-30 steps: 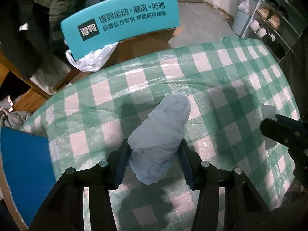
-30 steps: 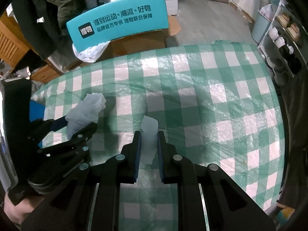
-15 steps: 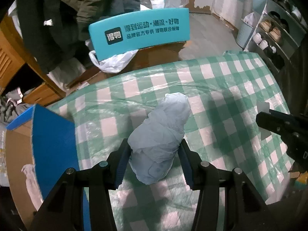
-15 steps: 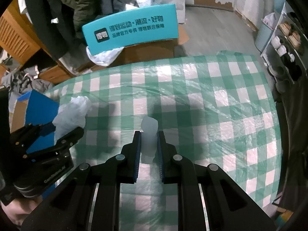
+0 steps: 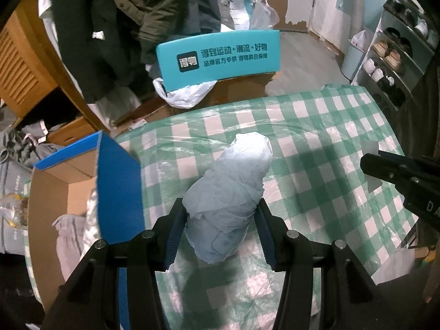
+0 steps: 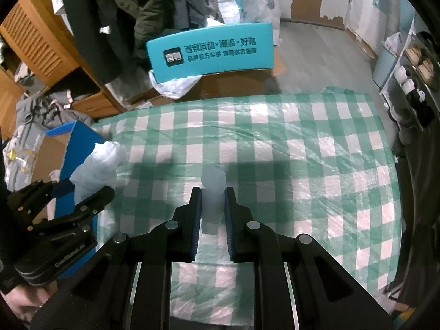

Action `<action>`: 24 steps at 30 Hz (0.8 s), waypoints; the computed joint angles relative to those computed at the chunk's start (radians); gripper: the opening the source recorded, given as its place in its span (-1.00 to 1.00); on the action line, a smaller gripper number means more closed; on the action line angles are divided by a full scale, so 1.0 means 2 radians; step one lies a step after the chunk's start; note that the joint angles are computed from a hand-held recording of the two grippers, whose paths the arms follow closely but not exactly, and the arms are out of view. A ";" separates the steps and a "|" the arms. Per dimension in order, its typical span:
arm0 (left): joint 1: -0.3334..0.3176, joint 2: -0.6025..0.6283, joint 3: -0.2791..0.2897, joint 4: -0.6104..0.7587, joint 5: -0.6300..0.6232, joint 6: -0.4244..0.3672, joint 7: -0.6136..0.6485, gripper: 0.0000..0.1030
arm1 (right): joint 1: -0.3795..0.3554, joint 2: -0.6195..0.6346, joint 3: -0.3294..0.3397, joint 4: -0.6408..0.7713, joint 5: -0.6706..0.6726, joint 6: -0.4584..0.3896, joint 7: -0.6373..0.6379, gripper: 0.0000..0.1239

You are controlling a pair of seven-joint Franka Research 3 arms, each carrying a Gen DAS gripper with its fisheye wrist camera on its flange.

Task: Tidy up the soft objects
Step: 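Carry the white cloth and tissue with both grippers over the box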

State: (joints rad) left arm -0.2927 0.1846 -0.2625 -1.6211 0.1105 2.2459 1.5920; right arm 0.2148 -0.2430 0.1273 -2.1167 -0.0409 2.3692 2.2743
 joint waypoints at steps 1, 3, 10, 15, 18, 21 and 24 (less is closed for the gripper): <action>0.001 -0.006 0.001 -0.005 -0.001 0.002 0.000 -0.01 | 0.001 -0.001 0.001 0.002 -0.001 -0.001 0.001 -0.78; 0.004 -0.015 0.002 -0.013 -0.002 0.005 0.003 -0.01 | 0.002 0.000 0.004 0.006 -0.004 -0.003 0.003 -0.78; 0.016 -0.055 0.009 -0.050 -0.011 0.022 0.016 -0.01 | 0.013 0.007 0.012 0.028 -0.015 -0.008 0.006 -0.78; 0.025 -0.078 0.016 -0.071 -0.013 0.032 0.023 -0.01 | 0.023 0.020 0.017 0.051 -0.023 -0.014 0.004 -0.78; 0.029 -0.088 0.019 -0.080 -0.015 0.037 0.028 -0.01 | 0.031 0.029 0.018 0.065 -0.026 -0.014 0.000 -0.78; 0.034 -0.099 0.023 -0.088 -0.019 0.042 0.032 -0.01 | 0.039 0.039 0.018 0.080 -0.027 -0.015 -0.002 -0.78; 0.038 -0.110 0.028 -0.098 -0.025 0.047 0.038 -0.01 | 0.048 0.051 0.019 0.097 -0.030 -0.017 -0.004 -0.78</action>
